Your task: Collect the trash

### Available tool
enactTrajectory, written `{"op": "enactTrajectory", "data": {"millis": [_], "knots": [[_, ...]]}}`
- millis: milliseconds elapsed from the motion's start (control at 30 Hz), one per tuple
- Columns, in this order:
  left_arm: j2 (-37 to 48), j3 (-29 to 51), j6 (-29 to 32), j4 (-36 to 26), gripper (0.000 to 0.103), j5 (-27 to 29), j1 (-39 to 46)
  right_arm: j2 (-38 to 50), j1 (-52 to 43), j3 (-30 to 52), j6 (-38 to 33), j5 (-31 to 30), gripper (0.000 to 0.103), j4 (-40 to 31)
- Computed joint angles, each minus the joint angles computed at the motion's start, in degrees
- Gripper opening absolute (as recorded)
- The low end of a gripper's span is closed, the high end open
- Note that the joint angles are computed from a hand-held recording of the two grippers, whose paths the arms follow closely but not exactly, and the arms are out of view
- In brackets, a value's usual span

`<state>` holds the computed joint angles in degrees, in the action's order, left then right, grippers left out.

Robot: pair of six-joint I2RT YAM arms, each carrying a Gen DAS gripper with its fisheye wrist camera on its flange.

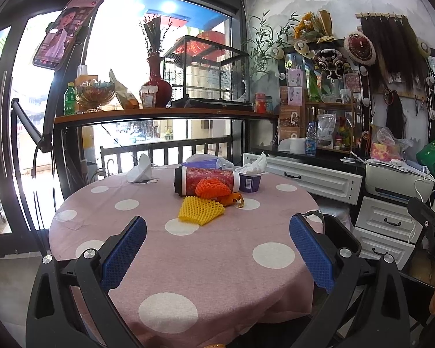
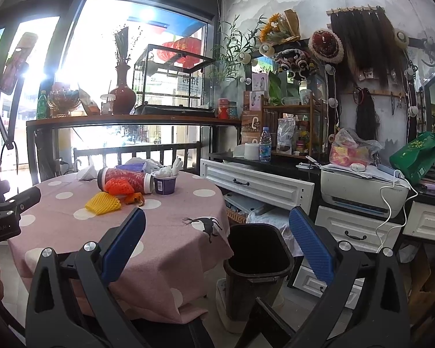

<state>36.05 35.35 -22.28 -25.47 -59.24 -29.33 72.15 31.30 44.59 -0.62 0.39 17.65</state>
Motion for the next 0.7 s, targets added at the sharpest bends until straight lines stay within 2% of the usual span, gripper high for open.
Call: {"op": "enactTrajectory", "data": {"millis": [700], "knots": [[0.0,-0.1,-0.1,-0.2,0.098,1.1,1.0,0.6,0.4,0.0,-0.1,0.5,0.098,0.1]]}}
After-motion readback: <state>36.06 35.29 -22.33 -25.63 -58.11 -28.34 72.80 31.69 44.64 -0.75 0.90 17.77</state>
